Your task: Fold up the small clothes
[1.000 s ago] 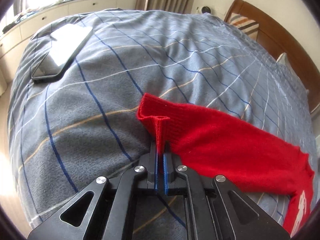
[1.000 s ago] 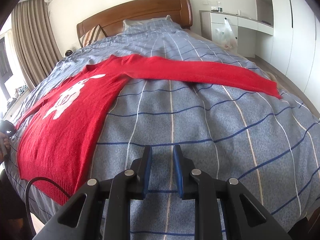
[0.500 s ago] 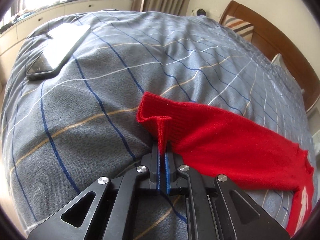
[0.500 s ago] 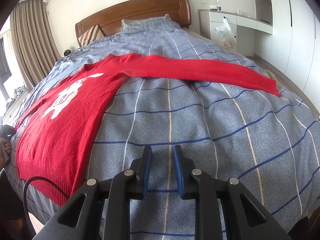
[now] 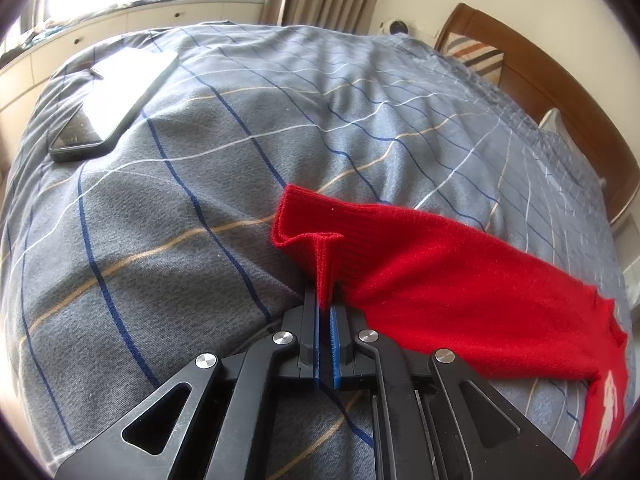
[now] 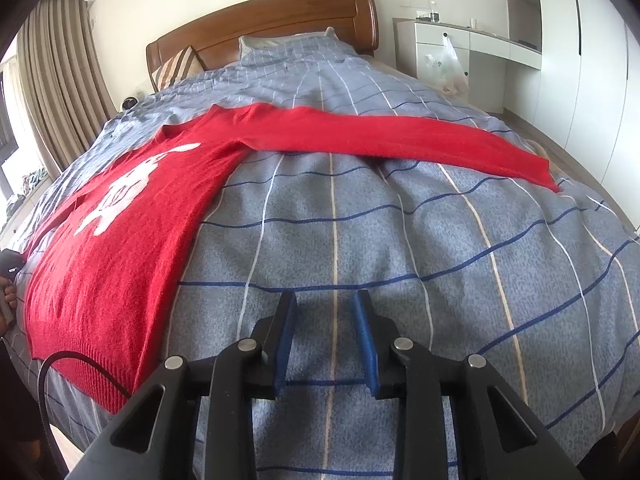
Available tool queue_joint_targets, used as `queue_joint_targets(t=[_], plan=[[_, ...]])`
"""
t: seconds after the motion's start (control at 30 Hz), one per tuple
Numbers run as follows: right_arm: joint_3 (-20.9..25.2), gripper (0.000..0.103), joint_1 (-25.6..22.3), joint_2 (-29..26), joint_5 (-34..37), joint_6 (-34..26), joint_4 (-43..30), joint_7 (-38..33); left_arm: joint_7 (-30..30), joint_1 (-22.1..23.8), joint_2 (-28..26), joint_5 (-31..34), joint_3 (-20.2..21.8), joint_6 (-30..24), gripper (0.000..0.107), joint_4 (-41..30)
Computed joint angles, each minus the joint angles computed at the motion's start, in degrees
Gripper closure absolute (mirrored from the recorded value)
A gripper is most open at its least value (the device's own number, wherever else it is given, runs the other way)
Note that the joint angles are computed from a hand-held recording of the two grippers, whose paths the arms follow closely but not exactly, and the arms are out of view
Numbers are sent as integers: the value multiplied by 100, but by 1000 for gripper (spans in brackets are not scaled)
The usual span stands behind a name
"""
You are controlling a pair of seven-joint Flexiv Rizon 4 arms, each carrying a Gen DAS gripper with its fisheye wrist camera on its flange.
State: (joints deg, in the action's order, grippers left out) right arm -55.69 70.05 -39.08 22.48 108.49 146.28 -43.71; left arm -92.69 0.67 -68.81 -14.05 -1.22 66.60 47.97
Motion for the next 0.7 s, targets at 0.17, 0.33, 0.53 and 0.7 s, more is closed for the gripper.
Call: queue_joint_targets(t=[0.17, 0.33, 0.53, 0.7], plan=[[41, 69, -37, -1, 20, 35, 3, 5, -8, -1, -6, 8, 3, -4, 101, -10], [44, 69, -40, 0, 28, 39, 2, -4, 2, 4, -8, 10, -6, -4, 101, -14], [8, 68, -9, -9, 40, 40, 15, -11, 31, 16, 14, -4, -44, 40, 100, 32], [-105, 59, 109, -49, 103, 55, 57, 47, 558, 217, 212, -190, -458, 34, 85, 320]])
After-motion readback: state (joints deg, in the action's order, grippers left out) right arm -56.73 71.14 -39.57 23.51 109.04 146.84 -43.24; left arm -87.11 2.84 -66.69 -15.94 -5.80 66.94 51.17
